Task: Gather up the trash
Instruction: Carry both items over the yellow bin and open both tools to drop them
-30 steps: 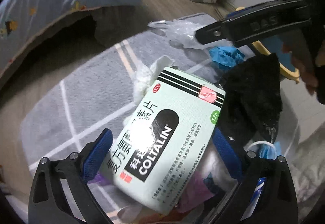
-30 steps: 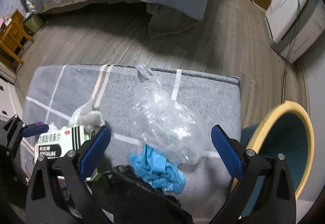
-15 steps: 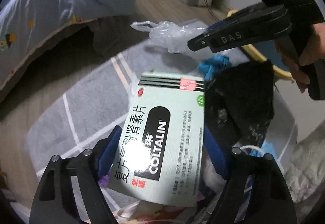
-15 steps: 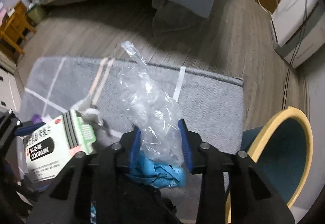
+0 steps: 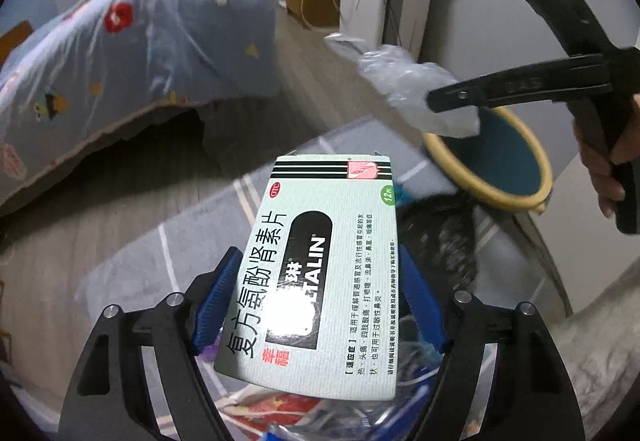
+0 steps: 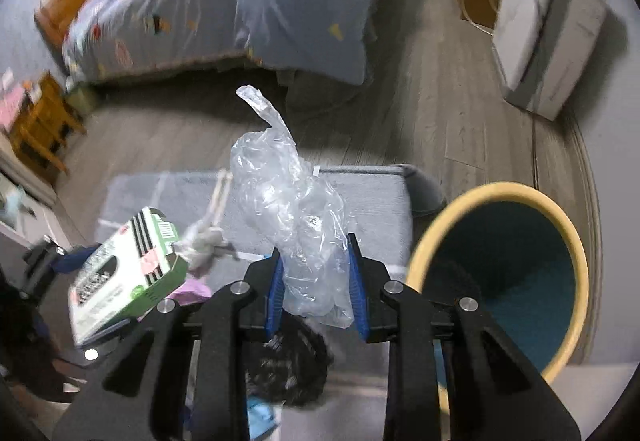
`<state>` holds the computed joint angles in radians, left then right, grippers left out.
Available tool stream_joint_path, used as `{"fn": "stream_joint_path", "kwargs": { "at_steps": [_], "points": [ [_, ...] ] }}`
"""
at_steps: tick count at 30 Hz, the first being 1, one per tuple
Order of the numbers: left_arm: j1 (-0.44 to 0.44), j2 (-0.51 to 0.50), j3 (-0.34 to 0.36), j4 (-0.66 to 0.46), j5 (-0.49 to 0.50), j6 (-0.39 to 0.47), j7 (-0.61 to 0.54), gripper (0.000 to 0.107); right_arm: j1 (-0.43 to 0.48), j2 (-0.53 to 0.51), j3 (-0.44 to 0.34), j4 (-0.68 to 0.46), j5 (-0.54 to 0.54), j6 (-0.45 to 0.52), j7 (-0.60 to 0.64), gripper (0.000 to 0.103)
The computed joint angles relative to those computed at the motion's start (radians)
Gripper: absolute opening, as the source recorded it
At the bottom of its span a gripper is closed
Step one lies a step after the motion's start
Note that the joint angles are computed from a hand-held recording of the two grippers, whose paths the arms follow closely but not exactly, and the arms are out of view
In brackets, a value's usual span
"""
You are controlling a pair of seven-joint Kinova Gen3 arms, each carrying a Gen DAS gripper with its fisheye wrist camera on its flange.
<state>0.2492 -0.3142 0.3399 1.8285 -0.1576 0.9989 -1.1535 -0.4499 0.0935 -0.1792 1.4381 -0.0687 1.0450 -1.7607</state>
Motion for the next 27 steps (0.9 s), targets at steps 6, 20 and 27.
{"fn": "stream_joint_path", "kwargs": {
  "at_steps": [6, 20, 27],
  "points": [
    [-0.021, 0.017, 0.134, -0.092, -0.099, -0.007, 0.138, 0.078, 0.062, -0.163, 0.023, 0.048, -0.038, 0.026, -0.004, 0.027],
    [0.155, 0.331, 0.361, -0.236, -0.45, 0.031, 0.441, 0.078, 0.299, -0.178, 0.195, 0.168, -0.247, 0.053, 0.118, 0.027],
    [0.279, 0.519, 0.302, -0.339, -0.53, 0.041, 0.44, 0.078, 0.37, -0.128, 0.196, 0.179, -0.237, 0.025, 0.08, 0.027]
  ]
}}
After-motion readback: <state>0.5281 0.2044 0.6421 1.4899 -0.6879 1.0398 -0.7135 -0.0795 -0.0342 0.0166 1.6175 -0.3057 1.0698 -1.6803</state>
